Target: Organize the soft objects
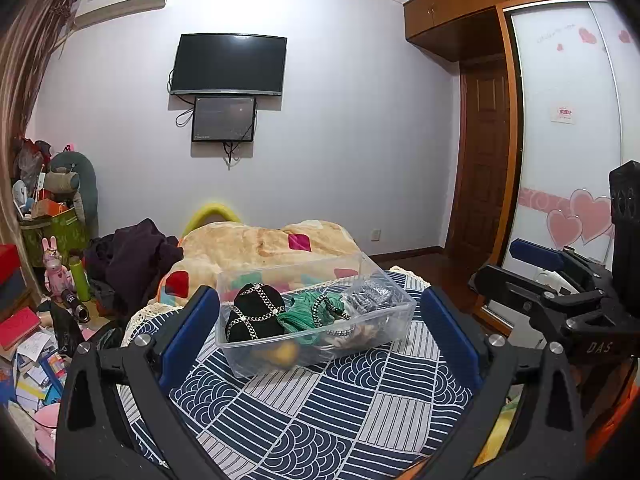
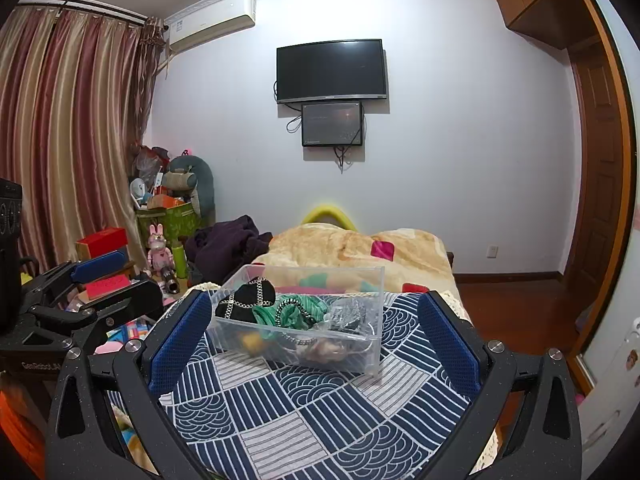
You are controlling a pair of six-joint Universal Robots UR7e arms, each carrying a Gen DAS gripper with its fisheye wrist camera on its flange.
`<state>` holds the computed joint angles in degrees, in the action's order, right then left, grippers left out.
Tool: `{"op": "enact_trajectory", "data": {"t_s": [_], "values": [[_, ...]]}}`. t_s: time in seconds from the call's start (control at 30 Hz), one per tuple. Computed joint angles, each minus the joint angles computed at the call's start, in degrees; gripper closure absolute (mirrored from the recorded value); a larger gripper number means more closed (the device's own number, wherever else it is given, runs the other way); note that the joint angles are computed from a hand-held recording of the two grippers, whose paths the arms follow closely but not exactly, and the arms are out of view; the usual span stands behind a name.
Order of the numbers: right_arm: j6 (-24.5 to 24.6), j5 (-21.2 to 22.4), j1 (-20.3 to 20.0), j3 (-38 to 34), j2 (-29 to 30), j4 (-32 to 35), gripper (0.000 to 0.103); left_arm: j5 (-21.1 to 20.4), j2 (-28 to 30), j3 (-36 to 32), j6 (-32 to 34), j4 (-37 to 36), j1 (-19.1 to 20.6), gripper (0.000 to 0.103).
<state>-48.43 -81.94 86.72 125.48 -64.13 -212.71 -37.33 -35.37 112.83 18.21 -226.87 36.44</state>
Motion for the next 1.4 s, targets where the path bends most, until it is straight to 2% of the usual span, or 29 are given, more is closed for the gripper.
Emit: {"op": "enact_trajectory", "data": {"t_s": [1.4], "values": [[-0.29, 0.37, 0.01, 0.2, -0.34, 0.06, 0.0, -0.9, -0.39, 1.23, -1.11, -0.08, 0.37, 0.001]]}}
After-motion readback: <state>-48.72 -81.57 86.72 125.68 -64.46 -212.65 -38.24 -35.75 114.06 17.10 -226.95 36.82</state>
